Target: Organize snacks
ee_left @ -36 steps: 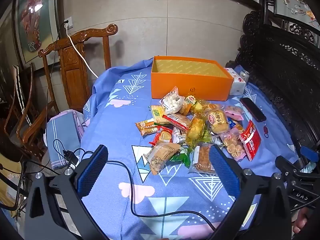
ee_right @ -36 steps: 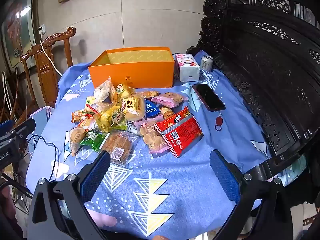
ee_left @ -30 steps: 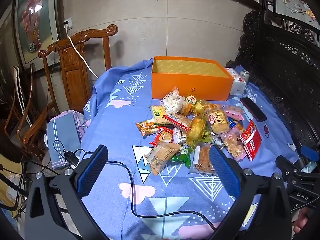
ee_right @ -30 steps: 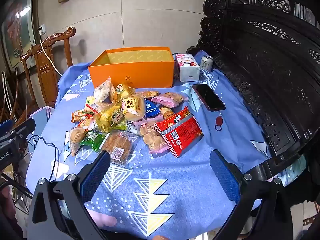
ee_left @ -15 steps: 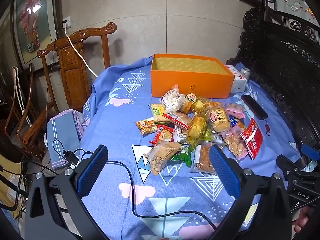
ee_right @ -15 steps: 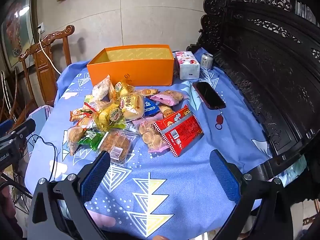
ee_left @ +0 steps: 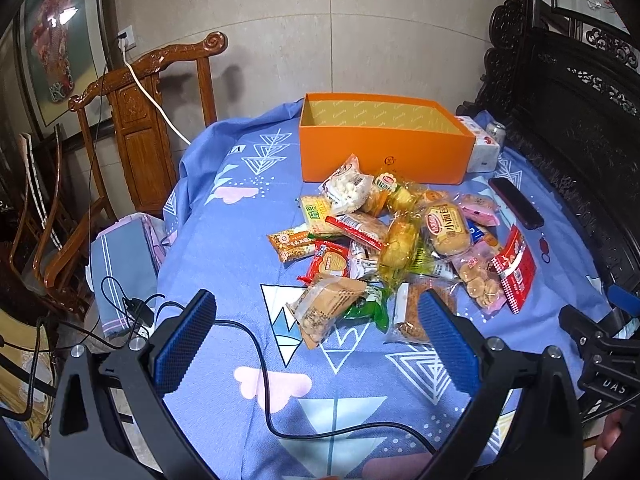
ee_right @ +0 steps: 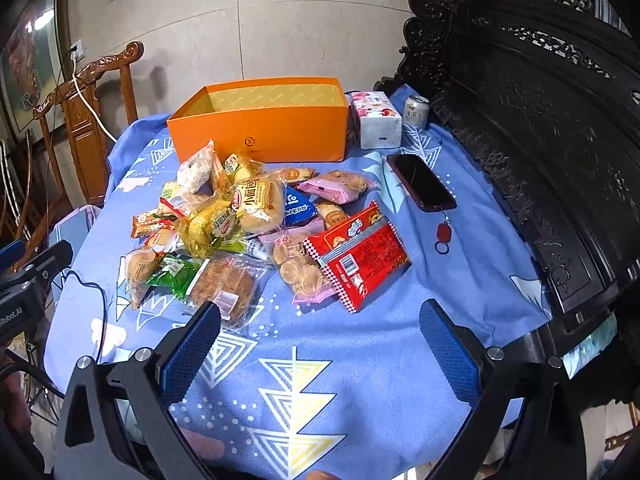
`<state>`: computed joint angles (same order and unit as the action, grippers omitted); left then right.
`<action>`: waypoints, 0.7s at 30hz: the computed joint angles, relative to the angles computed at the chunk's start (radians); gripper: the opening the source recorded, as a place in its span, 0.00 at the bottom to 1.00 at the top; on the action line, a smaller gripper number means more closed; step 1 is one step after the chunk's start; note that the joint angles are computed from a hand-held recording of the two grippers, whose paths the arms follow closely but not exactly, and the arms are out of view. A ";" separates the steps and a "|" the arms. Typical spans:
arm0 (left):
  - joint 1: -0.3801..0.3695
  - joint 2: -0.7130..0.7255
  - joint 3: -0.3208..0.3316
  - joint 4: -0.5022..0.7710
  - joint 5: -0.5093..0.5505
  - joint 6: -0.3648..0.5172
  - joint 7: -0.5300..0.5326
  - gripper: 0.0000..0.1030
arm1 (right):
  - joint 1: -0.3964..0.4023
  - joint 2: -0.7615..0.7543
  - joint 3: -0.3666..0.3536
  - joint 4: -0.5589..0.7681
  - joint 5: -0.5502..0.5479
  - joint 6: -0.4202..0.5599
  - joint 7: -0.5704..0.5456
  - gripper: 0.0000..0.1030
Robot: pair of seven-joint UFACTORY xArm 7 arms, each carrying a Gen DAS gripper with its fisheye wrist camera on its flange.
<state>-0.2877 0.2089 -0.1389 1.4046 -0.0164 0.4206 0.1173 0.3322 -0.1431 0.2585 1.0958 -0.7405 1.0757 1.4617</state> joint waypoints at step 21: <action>0.013 0.161 -0.015 0.107 -0.059 0.031 0.089 0.96 | -0.189 0.088 -0.160 -0.189 0.088 -0.539 0.020 0.97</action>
<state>-0.2748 0.3702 -0.1541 1.5118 -0.0755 0.4514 0.2060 0.1433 -0.0555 0.0982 0.9072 -0.6525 0.5370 1.4814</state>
